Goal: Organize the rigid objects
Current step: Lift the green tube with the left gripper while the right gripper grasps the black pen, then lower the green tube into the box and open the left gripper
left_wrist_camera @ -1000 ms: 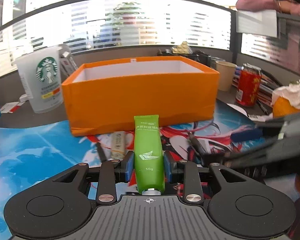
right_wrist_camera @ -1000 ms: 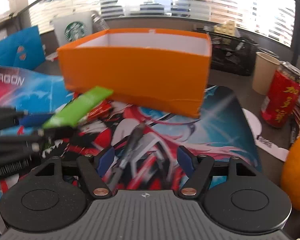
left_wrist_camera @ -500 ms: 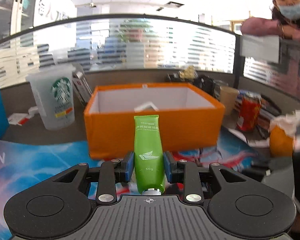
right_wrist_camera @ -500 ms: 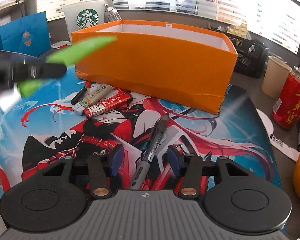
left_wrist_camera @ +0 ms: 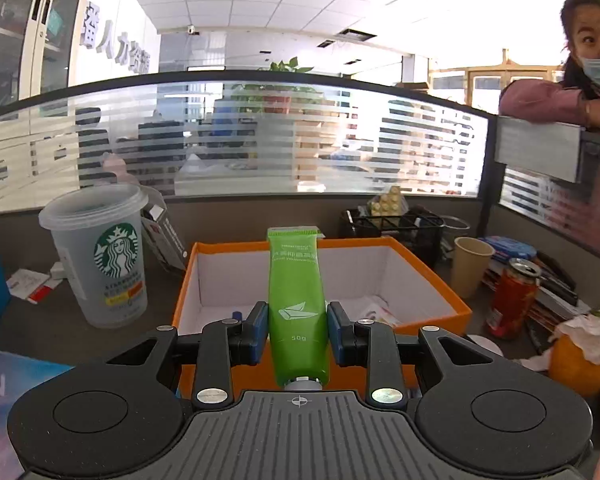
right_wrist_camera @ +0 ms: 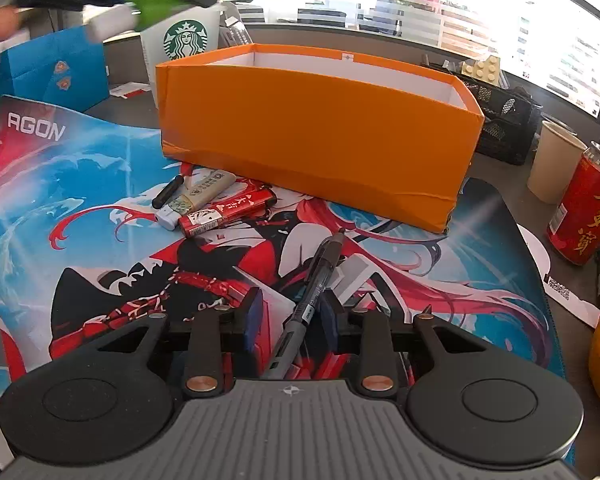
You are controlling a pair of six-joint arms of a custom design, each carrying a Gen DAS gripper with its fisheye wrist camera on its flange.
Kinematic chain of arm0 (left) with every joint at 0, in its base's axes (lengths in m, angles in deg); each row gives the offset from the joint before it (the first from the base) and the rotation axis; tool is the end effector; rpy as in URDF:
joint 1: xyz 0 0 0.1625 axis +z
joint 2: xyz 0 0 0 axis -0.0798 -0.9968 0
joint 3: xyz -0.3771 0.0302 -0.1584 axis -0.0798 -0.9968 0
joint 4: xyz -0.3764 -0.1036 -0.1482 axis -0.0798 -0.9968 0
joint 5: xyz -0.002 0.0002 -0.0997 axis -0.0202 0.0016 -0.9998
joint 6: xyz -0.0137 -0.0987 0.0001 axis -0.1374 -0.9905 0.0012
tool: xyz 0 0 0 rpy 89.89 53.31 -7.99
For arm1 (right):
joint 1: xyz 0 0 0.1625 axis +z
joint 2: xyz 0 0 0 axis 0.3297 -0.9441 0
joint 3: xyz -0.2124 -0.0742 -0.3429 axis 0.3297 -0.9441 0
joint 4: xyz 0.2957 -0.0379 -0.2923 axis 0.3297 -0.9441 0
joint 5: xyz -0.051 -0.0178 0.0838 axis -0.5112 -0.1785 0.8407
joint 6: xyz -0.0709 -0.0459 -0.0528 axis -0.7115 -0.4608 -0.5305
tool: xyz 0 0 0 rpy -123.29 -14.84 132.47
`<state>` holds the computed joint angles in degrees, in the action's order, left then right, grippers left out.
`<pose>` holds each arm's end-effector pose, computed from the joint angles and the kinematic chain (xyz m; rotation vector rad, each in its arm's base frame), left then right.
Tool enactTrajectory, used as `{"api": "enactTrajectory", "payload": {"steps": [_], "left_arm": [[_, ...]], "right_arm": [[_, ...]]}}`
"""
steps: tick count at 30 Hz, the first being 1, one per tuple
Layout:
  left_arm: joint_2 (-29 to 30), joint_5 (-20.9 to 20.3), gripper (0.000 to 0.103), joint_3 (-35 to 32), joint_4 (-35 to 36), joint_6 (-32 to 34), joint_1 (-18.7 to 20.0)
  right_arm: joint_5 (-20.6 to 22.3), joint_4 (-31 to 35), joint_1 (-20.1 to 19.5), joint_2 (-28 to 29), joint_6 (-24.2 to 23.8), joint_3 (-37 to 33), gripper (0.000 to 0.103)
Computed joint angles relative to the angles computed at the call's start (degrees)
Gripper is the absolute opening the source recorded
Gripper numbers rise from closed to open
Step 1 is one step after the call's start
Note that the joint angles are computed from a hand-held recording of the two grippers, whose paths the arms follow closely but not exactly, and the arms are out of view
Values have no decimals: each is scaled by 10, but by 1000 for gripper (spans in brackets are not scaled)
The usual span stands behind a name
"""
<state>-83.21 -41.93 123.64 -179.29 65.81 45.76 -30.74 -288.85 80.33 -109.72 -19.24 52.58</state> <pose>-0.2350 -0.4861 0.2051 0.7228 2.1493 -1.3056 0.1799 -0.4614 0.1071 0.9766 -2.2950 0.8157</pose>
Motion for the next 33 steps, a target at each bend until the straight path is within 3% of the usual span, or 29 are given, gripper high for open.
{"api": "enactTrajectory", "payload": {"steps": [9,33], "left_arm": [[51,11,29,-97,32,32,35],[121,26,29,-221,217,-55,96]], "right_arm": [[17,9,-9,-8,2,2,29],[18,3,-8,-6,-5,5,29]]}}
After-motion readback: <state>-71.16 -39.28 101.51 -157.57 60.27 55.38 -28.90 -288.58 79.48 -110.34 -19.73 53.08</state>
